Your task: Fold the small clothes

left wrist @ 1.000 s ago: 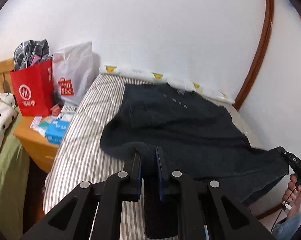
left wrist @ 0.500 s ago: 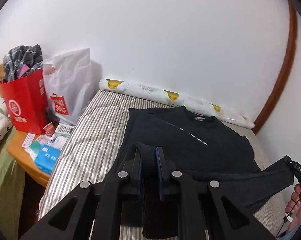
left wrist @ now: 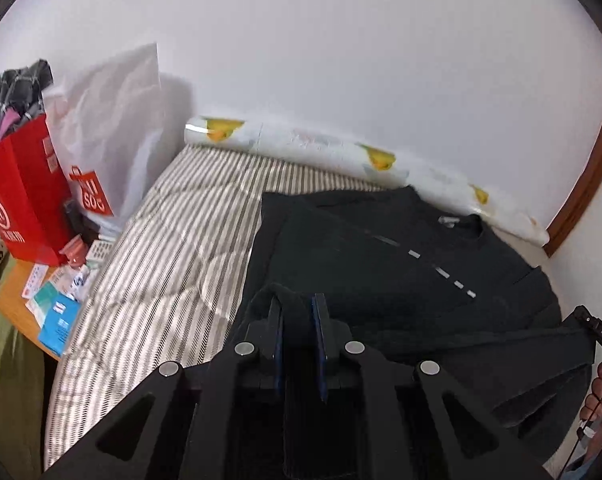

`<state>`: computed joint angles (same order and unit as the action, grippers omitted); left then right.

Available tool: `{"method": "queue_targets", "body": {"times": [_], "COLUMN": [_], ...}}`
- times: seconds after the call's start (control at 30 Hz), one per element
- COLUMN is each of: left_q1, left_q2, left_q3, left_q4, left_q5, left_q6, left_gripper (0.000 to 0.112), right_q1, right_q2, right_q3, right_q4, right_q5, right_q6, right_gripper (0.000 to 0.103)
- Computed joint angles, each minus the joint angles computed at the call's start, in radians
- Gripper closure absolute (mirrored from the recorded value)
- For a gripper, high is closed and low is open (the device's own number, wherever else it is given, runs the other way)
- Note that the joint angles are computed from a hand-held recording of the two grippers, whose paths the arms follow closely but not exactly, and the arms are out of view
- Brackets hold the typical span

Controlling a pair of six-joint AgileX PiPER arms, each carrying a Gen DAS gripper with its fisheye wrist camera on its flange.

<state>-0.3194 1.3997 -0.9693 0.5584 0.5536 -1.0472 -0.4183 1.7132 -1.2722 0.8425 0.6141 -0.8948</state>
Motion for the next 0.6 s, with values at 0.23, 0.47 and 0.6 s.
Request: {"method": "queue_targets", "body": {"times": [0.23,0.47,0.6], "left_q1": [0.01,-0.02,-0.095], "left_q2": [0.021,-0.044,-0.126], "left_q3": [-0.009,0.01,0.087], "left_q4": [-0.064,-0.109,-0.065], "left_q5": [0.02,0.084,0.107], "left_q6": [0.065,0.097,-0.004], "left_gripper": [0.096,0.059,0.052], "right_q1": [0.035,-0.088,-0.194], "right_q2": [-0.008,-0.185,-0.277], "right_q3": [0.041,0.207,0.311], "right_q4": [-0.133,-0.029,0.008], "right_q5": [-0.067,-0.01,0.049], "right_q6": [0.072,-0.111,-0.205], "right_gripper": [0.075,0.044,0.041]}}
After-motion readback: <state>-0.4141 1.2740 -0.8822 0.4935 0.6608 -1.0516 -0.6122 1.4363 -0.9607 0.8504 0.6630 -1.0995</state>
